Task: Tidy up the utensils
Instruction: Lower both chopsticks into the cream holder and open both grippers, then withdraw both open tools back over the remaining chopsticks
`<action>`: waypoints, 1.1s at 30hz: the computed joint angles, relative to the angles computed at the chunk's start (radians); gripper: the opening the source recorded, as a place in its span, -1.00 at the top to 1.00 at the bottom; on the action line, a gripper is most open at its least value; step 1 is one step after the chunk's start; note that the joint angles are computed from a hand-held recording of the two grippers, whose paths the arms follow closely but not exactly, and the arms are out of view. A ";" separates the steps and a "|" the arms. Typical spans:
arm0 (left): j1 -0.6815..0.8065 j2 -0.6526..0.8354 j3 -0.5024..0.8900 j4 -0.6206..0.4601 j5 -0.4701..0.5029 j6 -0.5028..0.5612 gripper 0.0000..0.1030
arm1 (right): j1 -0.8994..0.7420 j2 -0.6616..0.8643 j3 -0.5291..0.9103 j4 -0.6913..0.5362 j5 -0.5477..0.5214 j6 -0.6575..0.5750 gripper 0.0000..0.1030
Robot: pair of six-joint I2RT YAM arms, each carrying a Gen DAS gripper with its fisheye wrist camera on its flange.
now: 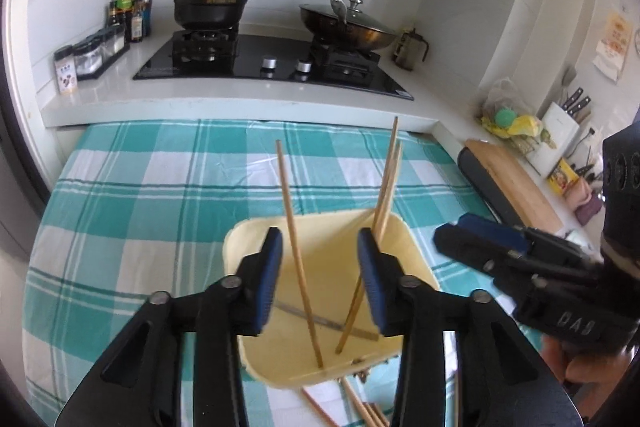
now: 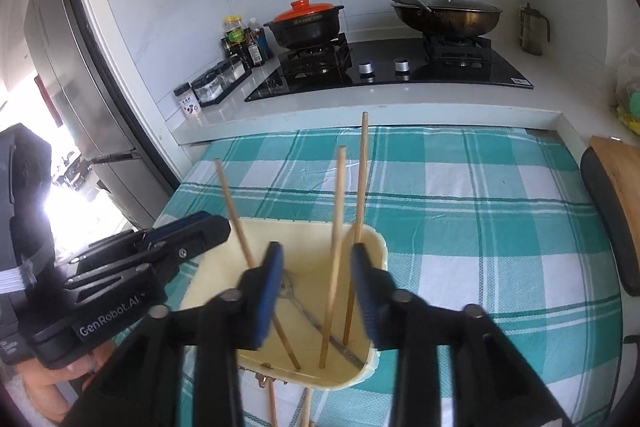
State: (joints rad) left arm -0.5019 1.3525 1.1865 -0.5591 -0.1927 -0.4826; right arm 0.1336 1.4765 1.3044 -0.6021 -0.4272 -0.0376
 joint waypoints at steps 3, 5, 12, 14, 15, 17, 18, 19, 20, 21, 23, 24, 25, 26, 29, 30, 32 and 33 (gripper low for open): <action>-0.053 -0.123 -0.098 -0.076 -0.033 0.024 -0.32 | -0.089 -0.100 -0.073 -0.067 -0.066 -0.104 0.05; -0.115 -0.227 -0.202 -0.144 -0.056 0.002 -0.53 | -0.174 -0.179 -0.149 -0.147 -0.091 -0.236 0.04; -0.538 -0.431 -0.578 -0.248 -0.213 -0.487 -0.59 | -0.590 -0.441 -0.627 -0.196 -0.047 -0.685 0.04; -0.675 -0.424 -0.628 -0.237 -0.289 -0.674 -0.59 | -0.719 -0.504 -0.741 -0.162 -0.046 -0.769 0.04; -0.726 -0.407 -0.641 -0.228 -0.326 -0.744 -0.59 | -0.777 -0.543 -0.788 -0.145 -0.053 -0.804 0.04; -0.786 -0.357 -0.656 -0.206 -0.390 -0.833 -0.59 | -0.888 -0.603 -0.858 -0.115 -0.086 -0.858 0.04; -0.795 -0.319 -0.654 -0.191 -0.404 -0.847 -0.59 | -0.926 -0.619 -0.880 -0.101 -0.103 -0.870 0.04; -0.793 -0.286 -0.654 -0.169 -0.405 -0.840 -0.60 | -0.950 -0.628 -0.897 -0.091 -0.109 -0.878 0.04; -0.802 -0.243 -0.643 -0.165 -0.428 -0.834 -0.63 | -0.960 -0.629 -0.909 -0.083 -0.109 -0.880 0.04; -0.810 -0.211 -0.632 -0.172 -0.438 -0.831 -0.64 | -0.969 -0.624 -0.917 -0.075 -0.111 -0.887 0.04; -0.801 -0.190 -0.622 -0.170 -0.429 -0.808 -0.73 | -1.009 -0.635 -0.931 -0.077 -0.142 -0.920 0.04; -0.790 -0.189 -0.623 -0.159 -0.419 -0.790 -0.75 | -1.013 -0.629 -0.930 -0.076 -0.147 -0.924 0.04; -0.788 -0.184 -0.623 -0.160 -0.418 -0.787 -0.76 | -1.015 -0.623 -0.928 -0.075 -0.148 -0.923 0.03; -0.795 -0.170 -0.619 -0.166 -0.420 -0.796 -0.77 | -1.019 -0.616 -0.929 -0.074 -0.152 -0.925 0.02; -0.803 -0.115 -0.591 -0.188 -0.417 -0.801 -0.88 | -1.015 -0.597 -0.927 -0.065 -0.155 -0.912 0.01; -0.803 -0.112 -0.590 -0.189 -0.417 -0.803 -0.88 | -1.012 -0.601 -0.929 -0.063 -0.152 -0.909 0.01; -0.809 -0.121 -0.596 -0.191 -0.416 -0.812 -0.90 | -1.010 -0.610 -0.933 -0.063 -0.151 -0.907 0.01; -0.807 -0.125 -0.598 -0.190 -0.415 -0.812 -0.90 | -1.010 -0.610 -0.933 -0.064 -0.151 -0.906 0.01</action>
